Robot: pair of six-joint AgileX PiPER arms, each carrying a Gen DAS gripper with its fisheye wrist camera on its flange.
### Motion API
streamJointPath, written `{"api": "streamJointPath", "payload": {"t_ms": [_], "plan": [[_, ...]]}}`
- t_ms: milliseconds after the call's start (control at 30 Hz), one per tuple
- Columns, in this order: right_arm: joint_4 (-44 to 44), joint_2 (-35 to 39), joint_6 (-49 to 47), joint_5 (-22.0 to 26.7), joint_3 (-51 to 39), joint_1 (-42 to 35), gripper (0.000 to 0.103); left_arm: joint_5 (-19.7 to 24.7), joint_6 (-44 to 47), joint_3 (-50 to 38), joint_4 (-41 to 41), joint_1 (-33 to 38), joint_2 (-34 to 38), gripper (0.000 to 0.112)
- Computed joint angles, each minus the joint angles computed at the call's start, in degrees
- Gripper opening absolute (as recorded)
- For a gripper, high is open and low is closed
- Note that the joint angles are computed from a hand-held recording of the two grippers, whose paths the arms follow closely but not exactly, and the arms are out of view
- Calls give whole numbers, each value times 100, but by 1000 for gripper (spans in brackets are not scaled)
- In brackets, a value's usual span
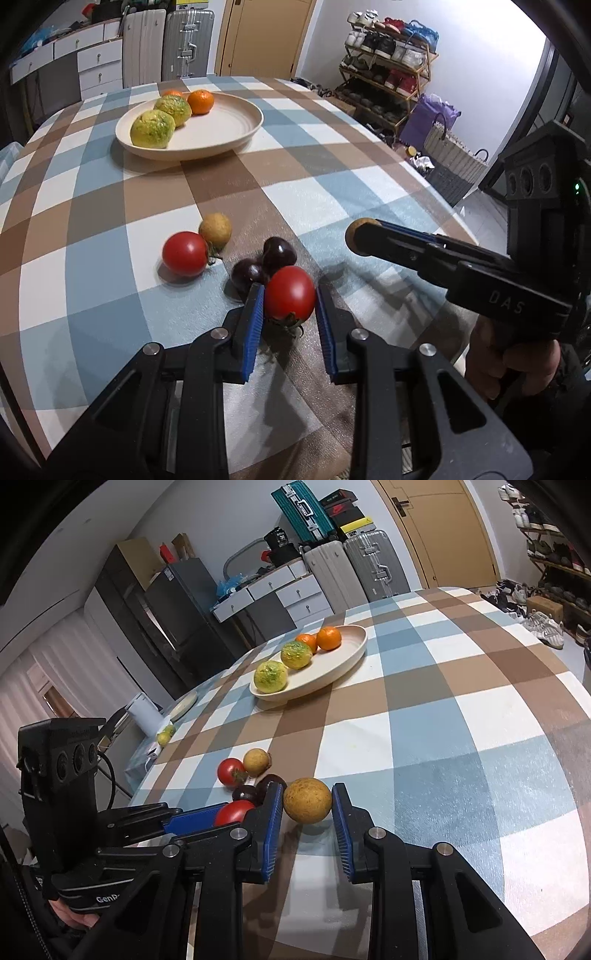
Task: Organize fruits
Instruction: 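Grasp a brown kiwi with the right tool while the left tool grasps a red tomato, then carry the tomato and kiwi over the cream plate with both tools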
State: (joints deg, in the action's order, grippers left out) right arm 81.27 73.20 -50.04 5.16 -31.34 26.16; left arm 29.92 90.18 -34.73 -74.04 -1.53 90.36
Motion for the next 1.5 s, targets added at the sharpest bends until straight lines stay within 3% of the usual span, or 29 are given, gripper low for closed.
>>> {"api": "streamJointPath", "payload": {"t_ms": [233, 367, 467, 900, 1133, 1500], "plan": [[-297, 64, 195, 192, -204, -189, 28, 714, -304, -426, 249, 790, -179, 25], [-312, 214, 110, 465, -456, -427, 28, 895, -651, -1022, 418, 1150, 4, 25], [-811, 438, 466, 637, -799, -548, 28, 989, -1023, -1630, 596, 1322, 333, 25], [-2138, 2021, 1374, 1472, -2946, -912, 27, 1188, -2794, -4780, 1690, 1215, 2222, 25], [-2820, 3043, 2017, 1949, -4325, -1058, 27, 1760, -4042, -7022, 2702, 1007, 3701, 25], [-3505, 4316, 2886, 2564, -5917, -1179, 27, 2787, -5108, -9739, 3385, 854, 5491, 25]]}}
